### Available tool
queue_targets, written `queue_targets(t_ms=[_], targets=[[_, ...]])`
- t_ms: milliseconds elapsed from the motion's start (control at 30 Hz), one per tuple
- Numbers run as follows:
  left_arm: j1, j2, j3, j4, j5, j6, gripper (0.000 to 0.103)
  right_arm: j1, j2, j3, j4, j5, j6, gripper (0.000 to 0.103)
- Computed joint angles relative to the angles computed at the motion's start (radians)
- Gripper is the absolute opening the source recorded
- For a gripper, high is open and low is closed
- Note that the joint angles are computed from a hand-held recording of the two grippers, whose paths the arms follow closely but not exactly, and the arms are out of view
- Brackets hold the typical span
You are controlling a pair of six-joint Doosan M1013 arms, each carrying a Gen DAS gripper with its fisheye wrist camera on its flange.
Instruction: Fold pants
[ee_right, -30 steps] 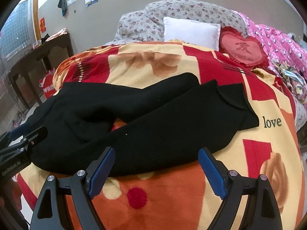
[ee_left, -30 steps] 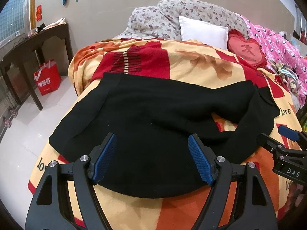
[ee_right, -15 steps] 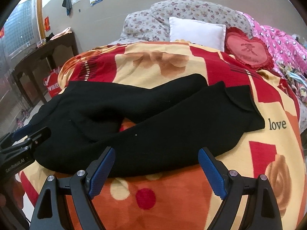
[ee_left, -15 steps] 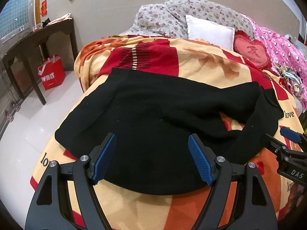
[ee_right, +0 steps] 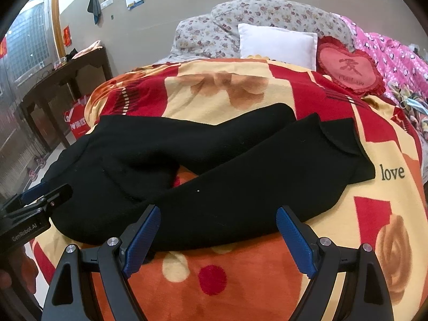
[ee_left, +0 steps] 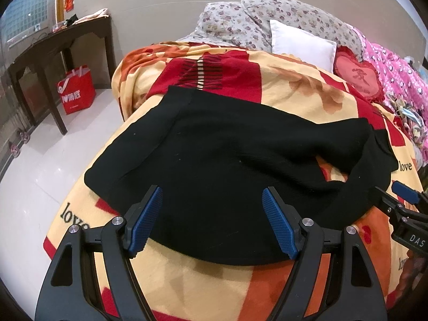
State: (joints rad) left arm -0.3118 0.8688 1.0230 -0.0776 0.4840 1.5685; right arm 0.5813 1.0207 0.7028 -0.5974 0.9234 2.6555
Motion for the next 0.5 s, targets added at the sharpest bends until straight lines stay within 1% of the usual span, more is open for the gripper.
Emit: queue_targets(t_ms=[333, 500], targets=[[0.003, 0.000, 0.002, -0.024, 0.013, 0.004, 0.078, 0.000, -0.001, 0.002, 0.002, -0.009, 0.006, 0.088], [0.005, 0.001, 0.003, -0.010, 0.018, -0.012, 0.078, 0.001, -0.002, 0.004, 0.000, -0.009, 0.011, 0.088]])
